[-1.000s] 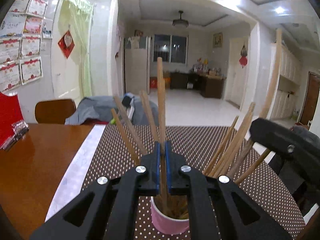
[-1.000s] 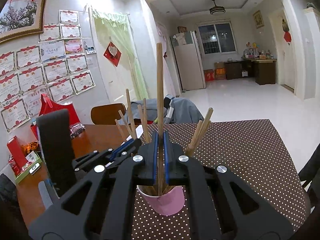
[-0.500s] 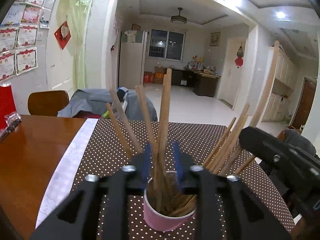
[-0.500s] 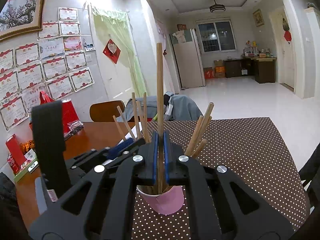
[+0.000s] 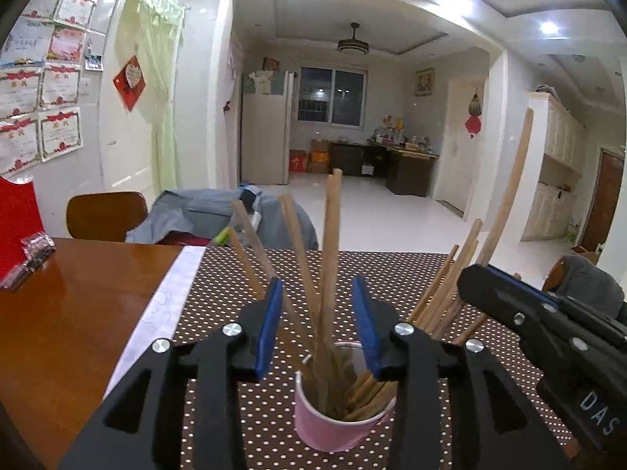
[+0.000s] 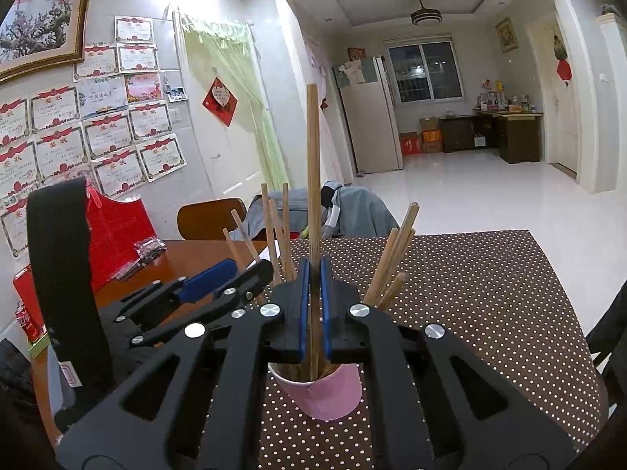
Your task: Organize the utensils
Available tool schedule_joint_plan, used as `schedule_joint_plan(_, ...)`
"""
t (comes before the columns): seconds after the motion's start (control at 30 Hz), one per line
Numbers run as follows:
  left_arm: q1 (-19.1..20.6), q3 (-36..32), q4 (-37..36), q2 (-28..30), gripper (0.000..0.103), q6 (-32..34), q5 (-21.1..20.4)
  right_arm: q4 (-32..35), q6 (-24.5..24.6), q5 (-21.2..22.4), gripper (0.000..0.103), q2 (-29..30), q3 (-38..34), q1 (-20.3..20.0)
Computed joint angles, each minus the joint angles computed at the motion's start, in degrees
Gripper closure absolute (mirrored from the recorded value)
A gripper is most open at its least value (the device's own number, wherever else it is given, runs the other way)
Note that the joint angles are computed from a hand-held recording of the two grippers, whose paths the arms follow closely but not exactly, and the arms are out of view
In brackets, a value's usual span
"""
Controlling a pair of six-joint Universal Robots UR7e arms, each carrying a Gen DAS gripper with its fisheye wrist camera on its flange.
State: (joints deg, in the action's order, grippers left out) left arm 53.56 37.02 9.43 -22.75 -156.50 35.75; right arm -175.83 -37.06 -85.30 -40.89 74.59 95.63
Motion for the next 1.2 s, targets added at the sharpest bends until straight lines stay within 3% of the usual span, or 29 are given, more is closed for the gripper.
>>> schedule_joint_plan(0.27,-0.36,7.42,-4.29,-4.33,0.066,0.15,-4.47,0.45,-0.85,-0.28,0.097,-0.11,0.58,0.33)
schedule_joint_plan(0.5,-0.21,12.63,-9.35,-8.28,0.065,1.13,-5.55,0.69,-1.9,-1.66,0.097,0.4,0.35,0.68)
schedule_joint_plan(1.03,0.73,9.72,-6.4,-7.1,0.065,0.74,-5.37,3.5,-3.86,-6.8,0.097,4.11,-2.77,1.05)
schedule_joint_plan(1.2,0.79,9.1,-5.54,-6.66,0.065,0.36,-5.53,3.57,-2.46,-6.44,0.097,4.21,-3.27,0.75)
